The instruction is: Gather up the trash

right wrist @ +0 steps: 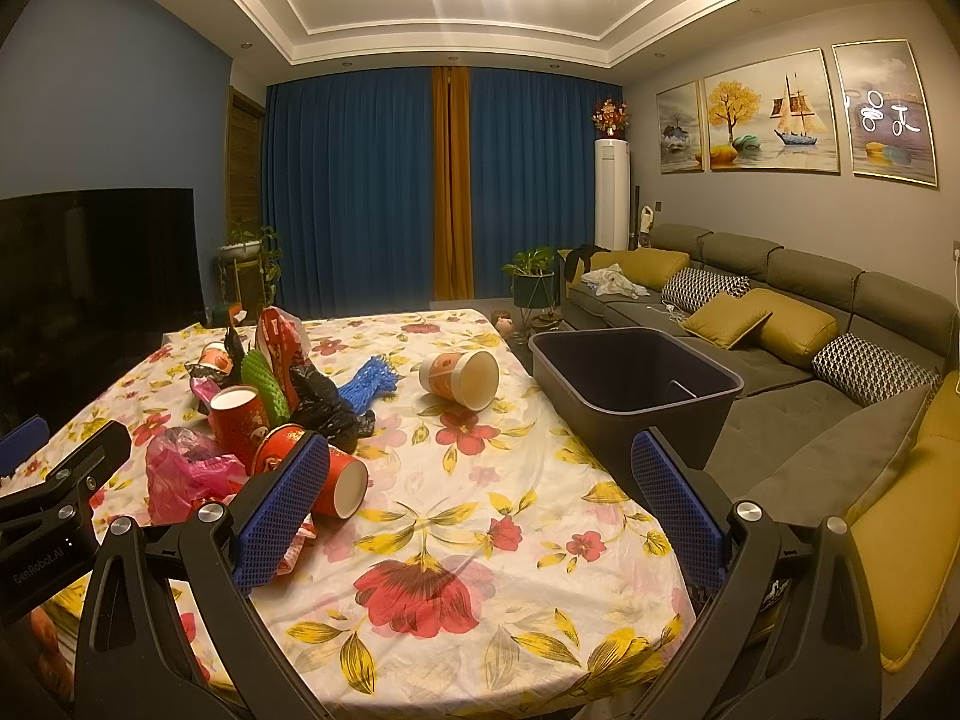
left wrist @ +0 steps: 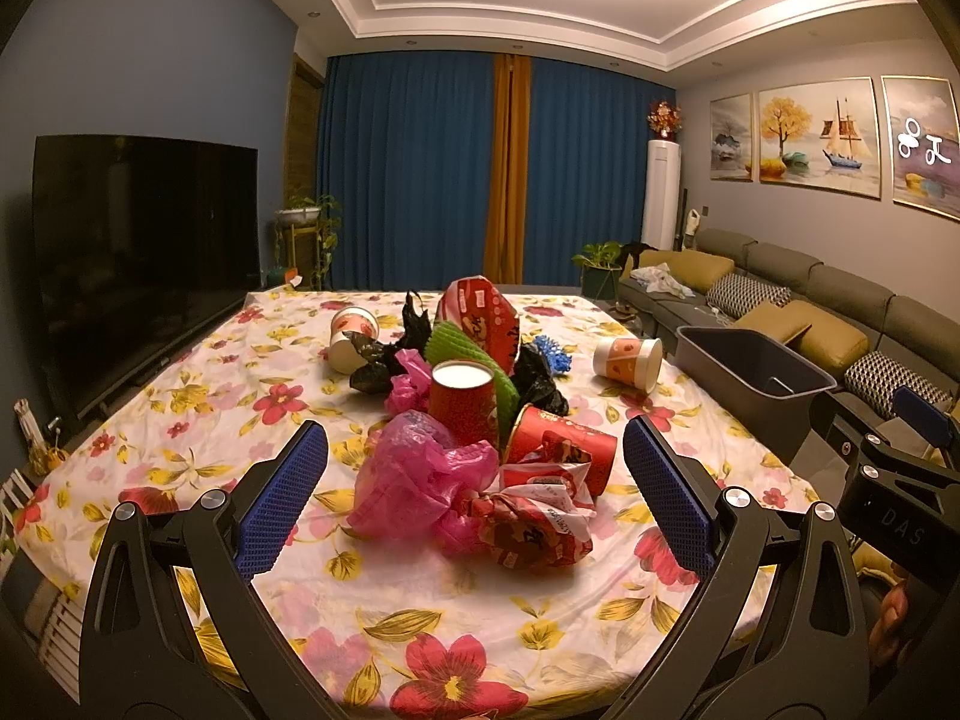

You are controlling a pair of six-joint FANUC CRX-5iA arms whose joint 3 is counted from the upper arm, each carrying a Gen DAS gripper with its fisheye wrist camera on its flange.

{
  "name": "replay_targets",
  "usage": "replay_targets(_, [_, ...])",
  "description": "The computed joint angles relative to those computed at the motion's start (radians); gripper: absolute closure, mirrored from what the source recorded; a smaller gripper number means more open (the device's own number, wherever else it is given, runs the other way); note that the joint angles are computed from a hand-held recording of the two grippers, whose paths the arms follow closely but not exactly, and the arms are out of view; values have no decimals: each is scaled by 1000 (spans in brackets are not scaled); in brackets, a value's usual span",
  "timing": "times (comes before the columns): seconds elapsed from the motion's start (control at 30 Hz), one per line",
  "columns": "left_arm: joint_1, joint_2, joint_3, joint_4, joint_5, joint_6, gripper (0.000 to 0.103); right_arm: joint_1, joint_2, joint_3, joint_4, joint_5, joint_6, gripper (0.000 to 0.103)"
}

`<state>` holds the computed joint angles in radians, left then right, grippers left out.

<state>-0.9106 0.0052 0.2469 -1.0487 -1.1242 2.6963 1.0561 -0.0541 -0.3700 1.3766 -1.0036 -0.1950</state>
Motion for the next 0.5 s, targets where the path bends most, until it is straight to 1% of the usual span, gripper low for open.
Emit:
replay_targets(0.2, [2, -3, -1, 5, 2, -1, 6, 0, 0, 0, 1, 0, 0, 5])
replay_targets(0.33, [1, -2, -14, 3, 10, 21, 6, -3, 2, -2, 3, 5, -4, 5])
replay_targets(0.5, [15, -18, -34, 6, 25, 22, 6, -8, 4, -4, 6, 16, -10, 5])
